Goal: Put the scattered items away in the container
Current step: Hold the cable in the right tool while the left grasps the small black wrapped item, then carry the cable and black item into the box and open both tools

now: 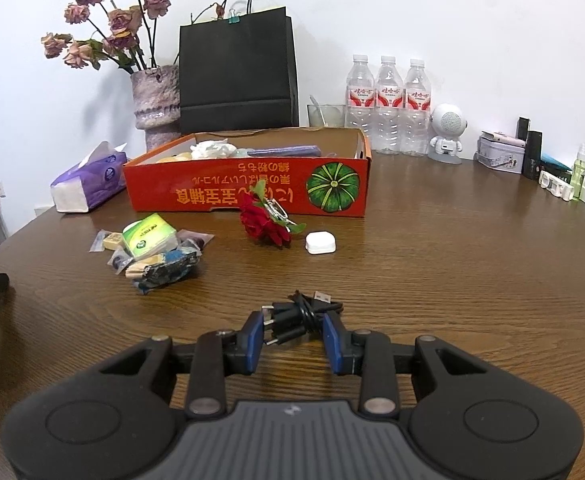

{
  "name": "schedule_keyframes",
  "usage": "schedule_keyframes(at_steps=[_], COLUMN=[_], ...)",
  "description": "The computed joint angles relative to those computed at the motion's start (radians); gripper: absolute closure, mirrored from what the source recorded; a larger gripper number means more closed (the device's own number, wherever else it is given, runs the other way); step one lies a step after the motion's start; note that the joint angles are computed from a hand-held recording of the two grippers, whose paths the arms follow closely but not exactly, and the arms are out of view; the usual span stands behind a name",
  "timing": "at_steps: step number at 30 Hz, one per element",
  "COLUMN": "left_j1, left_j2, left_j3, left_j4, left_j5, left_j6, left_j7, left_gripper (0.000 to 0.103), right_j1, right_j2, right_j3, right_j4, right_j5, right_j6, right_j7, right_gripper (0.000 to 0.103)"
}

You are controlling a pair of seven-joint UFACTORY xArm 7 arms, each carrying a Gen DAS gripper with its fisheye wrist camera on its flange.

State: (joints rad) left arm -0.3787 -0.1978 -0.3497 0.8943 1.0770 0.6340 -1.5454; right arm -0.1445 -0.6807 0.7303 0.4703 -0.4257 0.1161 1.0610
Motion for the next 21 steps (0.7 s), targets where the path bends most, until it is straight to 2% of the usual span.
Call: schedule_keyframes(at_steps=[6,12,13,14,19,21], left_j1=[0.013,0.022,0.022,0.02,-0.002,-0.015], left_j2=[-0.028,-0.014,-0.007,0.001,0.047,0.063], left_j3=[-0.003,-0.017,-0.019,-0.02,-0.01,-0.002], left_j4=[-0.029,0.004,0.014,0.025,0.074,0.086], left_j5=[0.016,0.064,0.074,0.086,0.125,0.128], left_j6=[-0.067,-0.107,-0.114,-0.121,-0.149,-0.159], left_j7=[-0.042,-0.063,-0.066,-0.068,-0.083,-0.078], left_gripper=[0.082,0.082,0.082,0.082,0.082,0.082], right_j1=[0.008,-0.004,-0.007,-0.009,-0.016,-0.005], right_j2=[-0.003,-0.018,-0.022,-0.026,-0.023,-0.005], right_j3=[-0.01,-0.007,-0.006,-0.008,-0.017,-0.035], right_j4=[-0.002,0.001,0.002,0.002,0.009,0.008], right_j5=[-0.002,-0.004,-0.004,-0.004,0.0,0.012], right_j6=[0.002,-0.003,-0.004,-0.005,-0.008,-0.025], right_j7=[-0.003,-0.003,-0.004,-0.006,-0.024,-0.03], right_gripper=[0.072,0.072,0.074,0.095,0.098,0.093])
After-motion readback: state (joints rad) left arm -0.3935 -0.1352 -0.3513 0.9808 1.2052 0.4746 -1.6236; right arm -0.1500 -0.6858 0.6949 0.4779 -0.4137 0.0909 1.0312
